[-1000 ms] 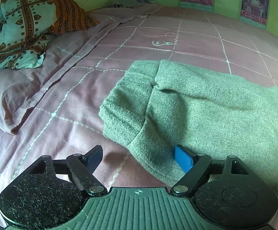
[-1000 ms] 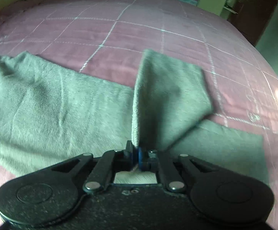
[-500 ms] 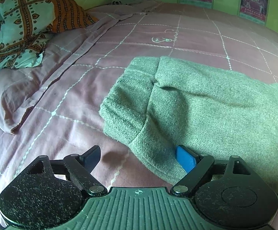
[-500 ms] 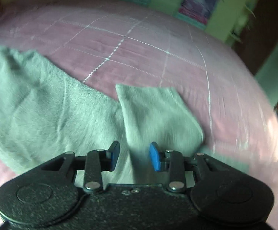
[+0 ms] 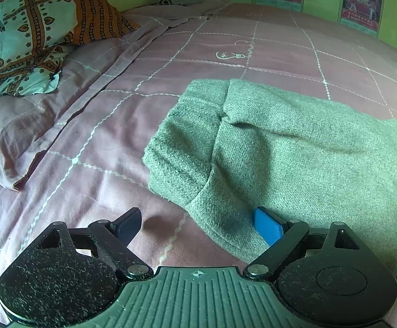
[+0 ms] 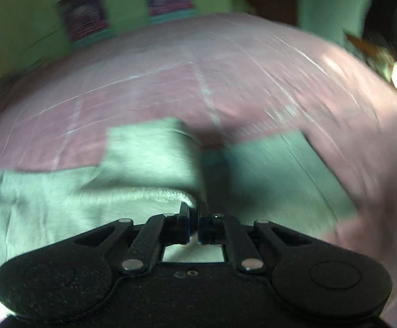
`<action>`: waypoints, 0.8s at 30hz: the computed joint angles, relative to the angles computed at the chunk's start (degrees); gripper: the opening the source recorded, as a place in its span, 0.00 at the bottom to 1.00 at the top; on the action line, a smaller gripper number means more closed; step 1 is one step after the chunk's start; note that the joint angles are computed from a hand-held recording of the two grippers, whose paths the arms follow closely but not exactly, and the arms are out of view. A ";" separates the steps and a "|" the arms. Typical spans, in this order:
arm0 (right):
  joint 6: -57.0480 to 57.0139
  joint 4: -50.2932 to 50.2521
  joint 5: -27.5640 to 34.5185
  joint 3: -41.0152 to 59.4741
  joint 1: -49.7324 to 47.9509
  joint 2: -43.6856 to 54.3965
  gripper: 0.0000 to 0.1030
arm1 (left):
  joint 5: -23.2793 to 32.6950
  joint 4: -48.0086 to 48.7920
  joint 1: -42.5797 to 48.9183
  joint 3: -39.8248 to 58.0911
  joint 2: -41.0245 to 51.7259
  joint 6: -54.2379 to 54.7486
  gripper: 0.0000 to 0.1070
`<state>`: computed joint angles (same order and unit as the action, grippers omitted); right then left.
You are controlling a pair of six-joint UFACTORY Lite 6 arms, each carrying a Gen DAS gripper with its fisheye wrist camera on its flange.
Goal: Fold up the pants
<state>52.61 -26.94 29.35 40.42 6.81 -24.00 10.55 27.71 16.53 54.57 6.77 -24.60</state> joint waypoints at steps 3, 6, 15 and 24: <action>-8.60 8.22 -5.65 -6.83 -5.53 -1.89 0.06 | 0.66 -1.81 -0.02 0.43 0.05 2.12 0.83; -6.03 -4.30 3.29 -3.72 3.52 -2.14 0.27 | 0.97 -3.97 0.16 1.03 0.58 3.89 0.83; -10.81 -40.45 19.27 0.53 32.48 13.01 0.28 | 2.15 -2.57 -0.32 1.98 1.27 1.95 0.84; -4.44 -18.47 6.20 4.20 5.20 -4.26 0.05 | 0.72 -8.34 1.05 1.77 1.88 7.38 0.87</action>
